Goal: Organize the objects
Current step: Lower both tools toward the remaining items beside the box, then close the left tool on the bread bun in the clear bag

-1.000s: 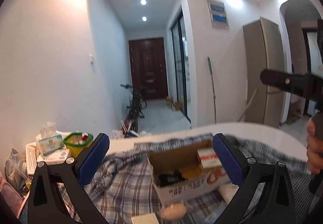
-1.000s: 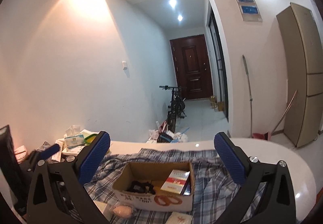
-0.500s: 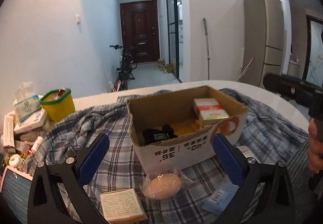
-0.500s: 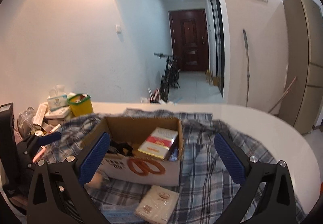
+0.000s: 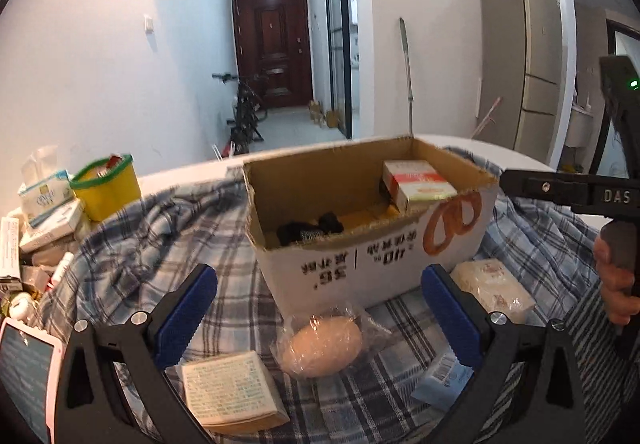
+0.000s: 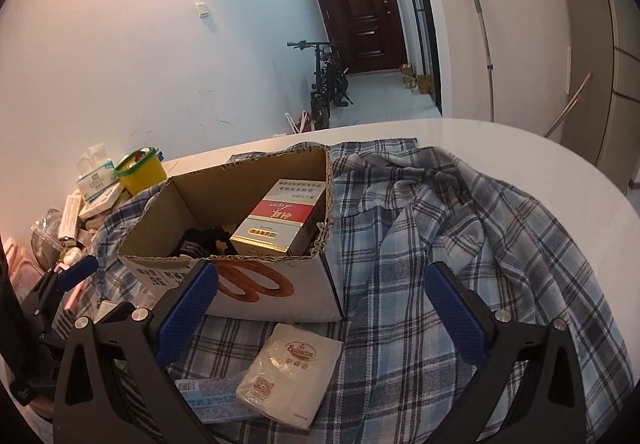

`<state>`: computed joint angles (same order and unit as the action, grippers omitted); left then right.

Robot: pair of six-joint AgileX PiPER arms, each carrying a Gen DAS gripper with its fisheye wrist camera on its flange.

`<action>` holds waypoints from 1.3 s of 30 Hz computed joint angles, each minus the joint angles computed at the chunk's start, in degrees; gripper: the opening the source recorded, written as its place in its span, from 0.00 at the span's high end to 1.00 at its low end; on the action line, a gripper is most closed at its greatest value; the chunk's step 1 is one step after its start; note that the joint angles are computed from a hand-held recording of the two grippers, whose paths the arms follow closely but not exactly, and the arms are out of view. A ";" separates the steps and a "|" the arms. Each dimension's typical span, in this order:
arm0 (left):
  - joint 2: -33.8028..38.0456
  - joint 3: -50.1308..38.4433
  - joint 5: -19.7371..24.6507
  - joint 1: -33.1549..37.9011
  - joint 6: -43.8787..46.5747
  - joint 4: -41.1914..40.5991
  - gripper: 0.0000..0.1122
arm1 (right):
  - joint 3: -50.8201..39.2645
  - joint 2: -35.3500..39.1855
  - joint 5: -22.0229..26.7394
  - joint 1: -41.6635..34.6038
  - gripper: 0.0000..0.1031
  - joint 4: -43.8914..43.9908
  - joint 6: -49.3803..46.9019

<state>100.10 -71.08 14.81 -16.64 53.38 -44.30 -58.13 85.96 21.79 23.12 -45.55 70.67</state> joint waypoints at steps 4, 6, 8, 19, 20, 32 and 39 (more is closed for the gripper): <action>1.77 -2.60 3.19 0.32 -8.09 7.46 0.08 | -0.03 -0.52 3.81 3.48 0.00 -9.66 7.30; 2.28 -3.25 3.98 0.35 -9.66 8.84 0.08 | 0.16 -0.87 6.05 5.35 0.00 -14.47 10.54; 2.80 -3.78 4.46 0.18 -11.54 10.64 0.08 | 0.40 -1.35 7.66 6.68 0.00 -17.65 12.65; 8.40 -10.97 13.91 1.22 -18.39 16.43 0.15 | 0.56 -2.01 8.64 7.03 0.00 -18.89 13.60; 9.05 -11.72 14.63 1.24 -19.39 17.23 0.22 | 0.67 -2.13 8.98 7.22 0.00 -19.44 14.06; 9.76 -11.94 14.98 0.93 -19.09 17.28 0.43 | 1.42 -3.21 10.37 8.16 0.00 -22.21 16.15; 7.88 -10.12 13.90 0.61 -16.44 15.62 0.45 | 1.61 -3.08 11.60 8.97 0.00 -23.84 17.54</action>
<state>107.97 -81.19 28.72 -16.03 36.94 -28.68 -56.52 82.88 33.39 32.10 -69.39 88.21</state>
